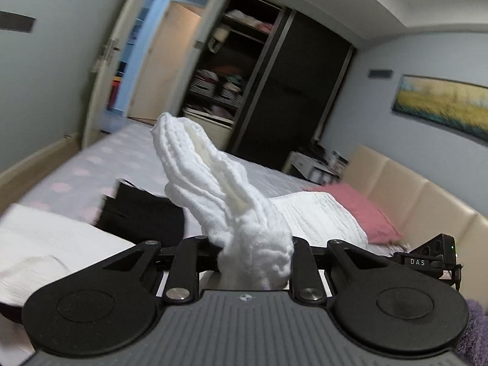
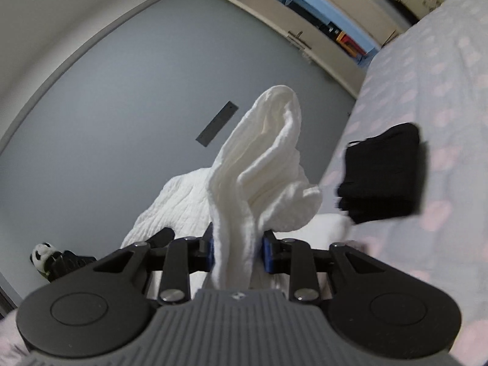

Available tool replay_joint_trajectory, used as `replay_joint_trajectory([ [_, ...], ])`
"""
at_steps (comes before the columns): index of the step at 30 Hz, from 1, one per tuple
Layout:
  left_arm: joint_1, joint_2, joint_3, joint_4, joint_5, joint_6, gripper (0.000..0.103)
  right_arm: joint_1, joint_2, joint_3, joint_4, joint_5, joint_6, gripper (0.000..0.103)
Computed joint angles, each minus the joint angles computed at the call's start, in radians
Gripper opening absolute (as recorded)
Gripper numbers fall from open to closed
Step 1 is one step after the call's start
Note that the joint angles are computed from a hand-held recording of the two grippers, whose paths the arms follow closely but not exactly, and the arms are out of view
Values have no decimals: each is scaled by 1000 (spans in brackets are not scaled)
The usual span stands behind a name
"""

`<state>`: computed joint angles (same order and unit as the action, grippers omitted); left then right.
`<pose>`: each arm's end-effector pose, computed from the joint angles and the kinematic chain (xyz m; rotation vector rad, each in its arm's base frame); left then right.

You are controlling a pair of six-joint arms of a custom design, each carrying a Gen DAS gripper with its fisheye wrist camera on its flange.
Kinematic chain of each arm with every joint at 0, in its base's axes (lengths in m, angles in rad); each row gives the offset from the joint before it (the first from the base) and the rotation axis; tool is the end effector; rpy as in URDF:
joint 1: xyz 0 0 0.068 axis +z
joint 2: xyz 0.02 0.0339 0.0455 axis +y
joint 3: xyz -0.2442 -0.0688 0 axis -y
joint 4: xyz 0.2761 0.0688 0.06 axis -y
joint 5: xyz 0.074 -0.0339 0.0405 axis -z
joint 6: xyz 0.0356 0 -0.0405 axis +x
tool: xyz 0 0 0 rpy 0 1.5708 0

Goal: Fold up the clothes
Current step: 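Carry the folded white garment with both tools toward the clothes stack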

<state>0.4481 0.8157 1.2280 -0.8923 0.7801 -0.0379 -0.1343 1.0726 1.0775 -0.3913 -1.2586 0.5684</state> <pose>0.1637 0.0509 0.4111 0.0029 1.9405 -0.5252 0.2600 -0.0009 0.3574 -0.2024 1.9378 1.4975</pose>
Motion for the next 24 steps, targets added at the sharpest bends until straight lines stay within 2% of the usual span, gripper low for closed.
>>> replay_joint_trajectory([
  [2, 98, 68, 70, -29, 52, 43, 18, 106, 40, 28, 98, 80, 119, 31],
  [5, 213, 181, 168, -39, 101, 82, 18, 251, 124, 81, 202, 208, 220, 31],
  [11, 355, 375, 265, 16, 160, 101, 18, 471, 208, 101, 304, 421, 328, 31],
  [17, 395, 558, 306, 82, 169, 114, 18, 564, 298, 73, 398, 559, 381, 31],
  [24, 389, 724, 277, 164, 157, 153, 18, 621, 395, 7, 490, 667, 413, 31],
])
